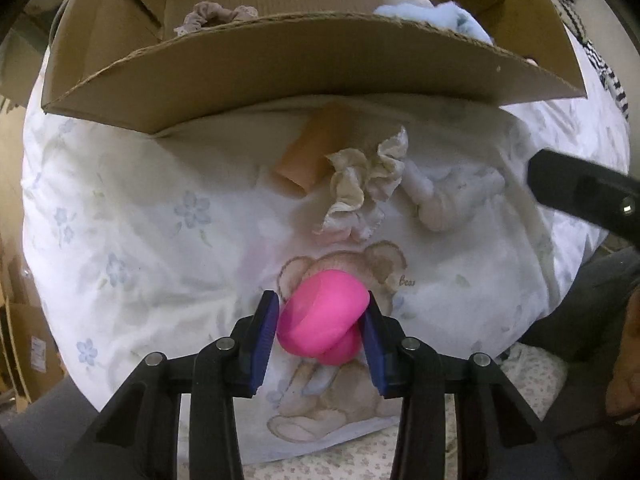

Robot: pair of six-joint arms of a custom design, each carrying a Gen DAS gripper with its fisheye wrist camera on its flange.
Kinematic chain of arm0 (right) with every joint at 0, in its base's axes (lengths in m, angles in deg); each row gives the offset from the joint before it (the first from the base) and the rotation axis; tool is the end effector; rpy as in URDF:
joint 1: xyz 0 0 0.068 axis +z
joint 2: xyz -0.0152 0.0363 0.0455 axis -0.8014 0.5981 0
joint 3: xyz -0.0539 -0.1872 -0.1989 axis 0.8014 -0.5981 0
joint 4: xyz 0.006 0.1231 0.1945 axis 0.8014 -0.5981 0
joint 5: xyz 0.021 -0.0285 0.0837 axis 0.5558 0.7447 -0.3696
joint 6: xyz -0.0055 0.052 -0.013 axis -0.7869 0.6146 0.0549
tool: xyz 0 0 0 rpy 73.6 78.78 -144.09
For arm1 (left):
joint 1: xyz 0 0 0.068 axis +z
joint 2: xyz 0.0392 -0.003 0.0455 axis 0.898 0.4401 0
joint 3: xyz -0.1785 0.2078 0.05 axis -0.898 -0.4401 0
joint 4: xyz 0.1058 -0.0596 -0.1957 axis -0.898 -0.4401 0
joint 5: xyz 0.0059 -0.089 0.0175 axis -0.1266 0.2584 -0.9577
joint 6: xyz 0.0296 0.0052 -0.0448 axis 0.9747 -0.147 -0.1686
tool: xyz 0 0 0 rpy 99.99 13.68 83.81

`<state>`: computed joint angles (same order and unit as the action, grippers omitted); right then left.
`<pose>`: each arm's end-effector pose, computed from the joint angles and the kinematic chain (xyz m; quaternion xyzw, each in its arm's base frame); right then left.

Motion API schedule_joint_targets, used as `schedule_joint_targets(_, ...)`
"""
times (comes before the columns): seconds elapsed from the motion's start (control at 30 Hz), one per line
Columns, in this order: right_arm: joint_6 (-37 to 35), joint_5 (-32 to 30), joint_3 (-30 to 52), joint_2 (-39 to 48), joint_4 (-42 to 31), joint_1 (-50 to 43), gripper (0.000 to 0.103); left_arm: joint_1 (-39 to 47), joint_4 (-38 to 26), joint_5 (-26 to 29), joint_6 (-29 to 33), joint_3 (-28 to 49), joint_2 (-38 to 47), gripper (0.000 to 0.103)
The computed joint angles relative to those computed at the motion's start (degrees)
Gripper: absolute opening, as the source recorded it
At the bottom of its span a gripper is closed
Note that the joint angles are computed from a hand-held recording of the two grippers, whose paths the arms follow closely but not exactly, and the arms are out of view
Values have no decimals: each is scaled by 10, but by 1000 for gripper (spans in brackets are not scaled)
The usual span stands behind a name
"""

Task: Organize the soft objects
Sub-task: 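Grasp the pink rubber duck with the left tool while the right tool grasps the white socks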

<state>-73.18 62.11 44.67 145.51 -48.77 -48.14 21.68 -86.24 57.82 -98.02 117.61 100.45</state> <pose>0.2432 0.0367 0.1385 -0.0098 0.9745 0.2177 0.0535 0.2048 -0.1889 0.0985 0.0589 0.9971 -0.0479 0.0083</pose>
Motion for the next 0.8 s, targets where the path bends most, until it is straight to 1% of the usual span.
schedule_joint_targets(0.07,8,-7,3,16,6,9,103,4,1,-8,-4,-7,-15,37)
schedule_joint_targets(0.17,20,6,11,38,15,34,103,28,2,-26,-14,-29,-59,37)
schedule_joint_targets(0.23,29,10,15,54,22,48,103,37,-1,-50,-30,-42,-94,37)
schedule_joint_targets(0.3,35,17,21,71,26,60,99,48,-5,-72,-38,-50,-121,37)
schedule_joint_targets(0.37,37,22,30,92,28,70,89,53,-7,-87,-44,-56,-137,37)
schedule_joint_targets(0.43,40,28,38,108,27,81,81,68,-19,-85,-36,-45,-144,37)
schedule_joint_targets(0.5,42,39,41,117,31,92,79,77,-22,-79,-33,-42,-148,37)
schedule_joint_targets(0.53,43,44,41,119,37,98,73,82,-26,-75,-32,-38,-150,37)
schedule_joint_targets(0.57,41,52,42,120,39,103,61,86,-27,-71,-29,-47,-161,37)
schedule_joint_targets(0.6,40,54,41,121,41,104,56,86,-27,-70,-31,-48,-163,37)
schedule_joint_targets(0.63,38,47,39,121,46,101,46,89,-32,-70,-29,-34,-155,37)
schedule_joint_targets(0.67,38,42,37,120,48,100,33,97,-38,-70,-20,-34,-163,37)
schedule_joint_targets(0.7,34,38,36,116,47,97,31,99,-39,-71,-19,-35,-166,37)
schedule_joint_targets(0.73,31,37,33,108,48,96,30,111,-32,-69,-9,-38,-162,37)
schedule_joint_targets(0.8,23,37,29,89,46,90,29,119,-20,-70,-7,-44,-159,37)
